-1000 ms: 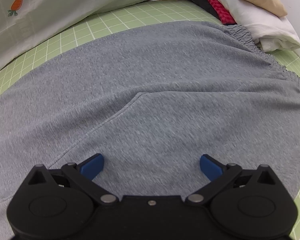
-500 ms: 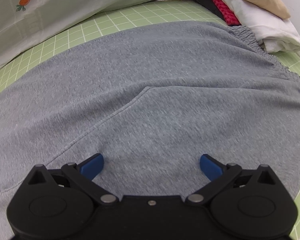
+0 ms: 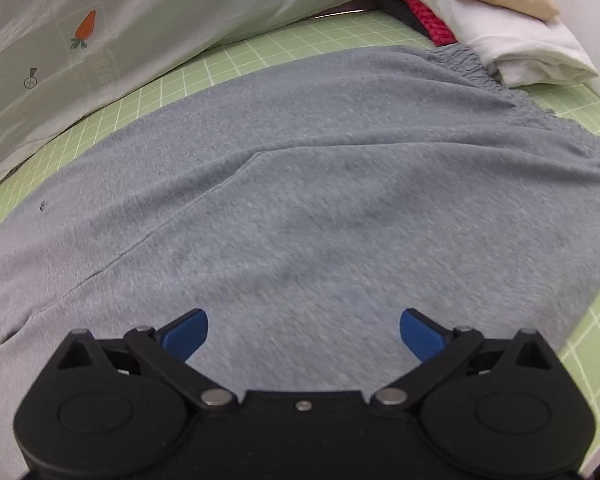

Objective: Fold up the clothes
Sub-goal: 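Release the leg hem and smooth the sweatpants flat with both grippers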

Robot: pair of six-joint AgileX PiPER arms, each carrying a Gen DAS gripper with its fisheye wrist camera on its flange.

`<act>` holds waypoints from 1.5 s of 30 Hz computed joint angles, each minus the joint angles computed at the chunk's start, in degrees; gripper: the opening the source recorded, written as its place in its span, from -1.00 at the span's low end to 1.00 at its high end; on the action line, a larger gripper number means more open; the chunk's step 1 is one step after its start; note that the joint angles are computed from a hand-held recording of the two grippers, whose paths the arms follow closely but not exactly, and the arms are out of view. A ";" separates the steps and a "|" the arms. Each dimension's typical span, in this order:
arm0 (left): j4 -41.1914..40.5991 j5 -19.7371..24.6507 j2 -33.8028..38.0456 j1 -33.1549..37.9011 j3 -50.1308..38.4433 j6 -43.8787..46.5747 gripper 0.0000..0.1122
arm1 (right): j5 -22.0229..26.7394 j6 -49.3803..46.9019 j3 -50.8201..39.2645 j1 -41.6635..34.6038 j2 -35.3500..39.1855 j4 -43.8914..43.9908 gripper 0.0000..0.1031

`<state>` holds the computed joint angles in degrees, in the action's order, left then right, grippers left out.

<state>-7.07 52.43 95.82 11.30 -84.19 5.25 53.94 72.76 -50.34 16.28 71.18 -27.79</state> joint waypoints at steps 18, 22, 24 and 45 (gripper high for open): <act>8.40 1.69 -24.08 -18.21 29.90 -21.92 0.54 | -1.93 -36.19 17.59 -31.31 -24.89 15.84 1.00; 8.98 2.45 -25.57 -19.08 30.82 -24.43 0.54 | -4.66 -39.62 17.80 -34.10 -23.70 17.81 1.00; 9.26 2.85 -26.31 -19.52 31.26 -25.68 0.54 | -5.51 -38.14 17.59 -34.72 -22.91 17.64 1.00; -16.58 5.67 -19.06 5.38 29.78 -5.85 0.61 | 3.38 -15.26 10.73 -21.30 -11.14 4.99 1.00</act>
<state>-23.65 58.10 76.76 16.68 -54.40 -0.60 57.32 57.49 -39.62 -5.02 60.04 -22.79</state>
